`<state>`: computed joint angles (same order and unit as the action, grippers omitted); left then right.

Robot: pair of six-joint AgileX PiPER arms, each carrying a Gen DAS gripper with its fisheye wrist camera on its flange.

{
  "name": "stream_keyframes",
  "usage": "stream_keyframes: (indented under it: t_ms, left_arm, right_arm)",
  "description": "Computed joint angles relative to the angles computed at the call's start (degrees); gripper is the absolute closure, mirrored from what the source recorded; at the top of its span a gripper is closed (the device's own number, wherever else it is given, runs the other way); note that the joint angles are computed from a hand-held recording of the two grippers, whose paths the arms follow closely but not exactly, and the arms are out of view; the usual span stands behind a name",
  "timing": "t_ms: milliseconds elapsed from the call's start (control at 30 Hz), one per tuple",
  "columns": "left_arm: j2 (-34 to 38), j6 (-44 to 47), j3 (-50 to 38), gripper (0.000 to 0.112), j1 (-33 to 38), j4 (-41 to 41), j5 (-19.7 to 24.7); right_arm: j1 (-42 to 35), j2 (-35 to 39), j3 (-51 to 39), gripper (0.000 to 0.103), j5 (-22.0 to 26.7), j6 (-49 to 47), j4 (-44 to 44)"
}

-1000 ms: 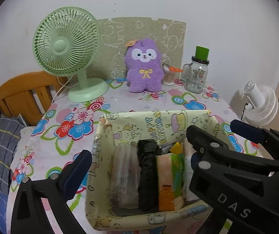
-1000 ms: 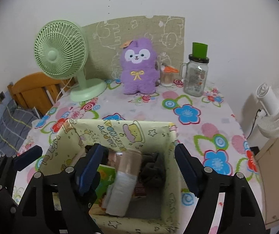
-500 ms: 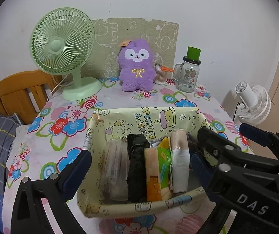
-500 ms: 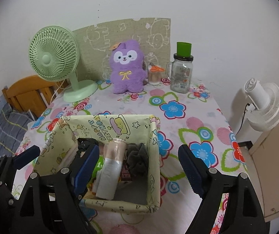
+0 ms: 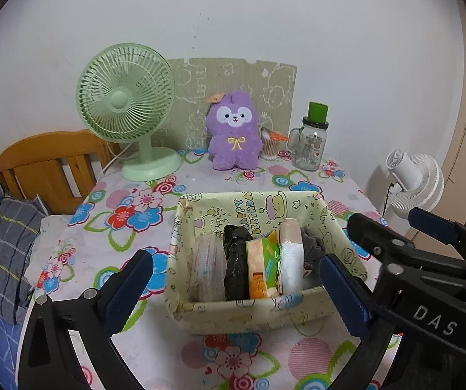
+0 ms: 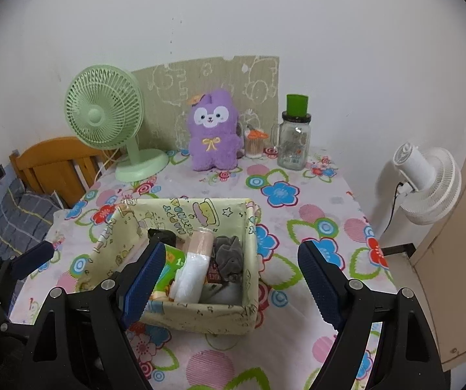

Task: Organize soft objects
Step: 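Open both tools and pull them back from the fabric box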

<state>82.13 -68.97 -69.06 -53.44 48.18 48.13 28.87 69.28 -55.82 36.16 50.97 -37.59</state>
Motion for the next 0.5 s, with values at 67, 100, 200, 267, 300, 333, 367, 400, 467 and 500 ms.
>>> stream_keyframes:
  t_ms: [67, 100, 200, 267, 300, 333, 367, 400, 467, 500]
  left_arm:
    - [-1.0, -1.0, 0.3, 0.010, -1.2, 1.0, 1.5]
    - [-1.6, -1.6, 0.6, 0.010, -2.0, 1.6, 2.4]
    - [-3.5, -3.3, 1.5, 0.010, -4.5, 3.3, 4.8]
    - [-4.7, -4.3, 2.0, 0.010, -6.3, 4.3, 6.4]
    - [-5.2, -4.7, 2.3, 0.010, -7.2, 4.9, 7.2]
    - [-5.8, -5.3, 2.5, 0.010, -8.2, 5.4, 8.2]
    - [-6.2, -5.9, 2.7, 0.010, -9.1, 5.9, 9.0]
    - [-6.7, -6.3, 2.8, 0.010, -9.9, 6.3, 9.8]
    - [-7.6, -7.3, 3.1, 0.010, -11.7, 7.3, 11.6]
    - [-7.9, -7.8, 3.2, 0.010, -12.6, 7.7, 12.5]
  right_arm:
    - [1.0, -1.9, 0.7, 0.018, 1.2, 0.8, -0.7]
    - [1.4, -2.6, 0.9, 0.018, 1.6, 1.2, -1.0]
    - [3.5, -5.4, 1.9, 0.017, 4.1, 3.1, -2.7]
    - [4.7, -7.0, 2.3, 0.016, 5.4, 4.0, -3.5]
    - [5.4, -7.9, 2.5, 0.015, 6.3, 4.6, -4.1]
    - [6.3, -9.0, 2.9, 0.014, 7.4, 5.4, -4.8]
    - [7.0, -9.8, 3.1, 0.013, 8.2, 6.0, -5.3]
    - [8.2, -10.9, 3.4, 0.013, 9.4, 6.9, -6.2]
    - [9.7, -12.5, 3.7, 0.013, 11.1, 7.7, -7.1]
    - [10.7, -13.4, 3.8, 0.013, 12.2, 8.2, -7.6]
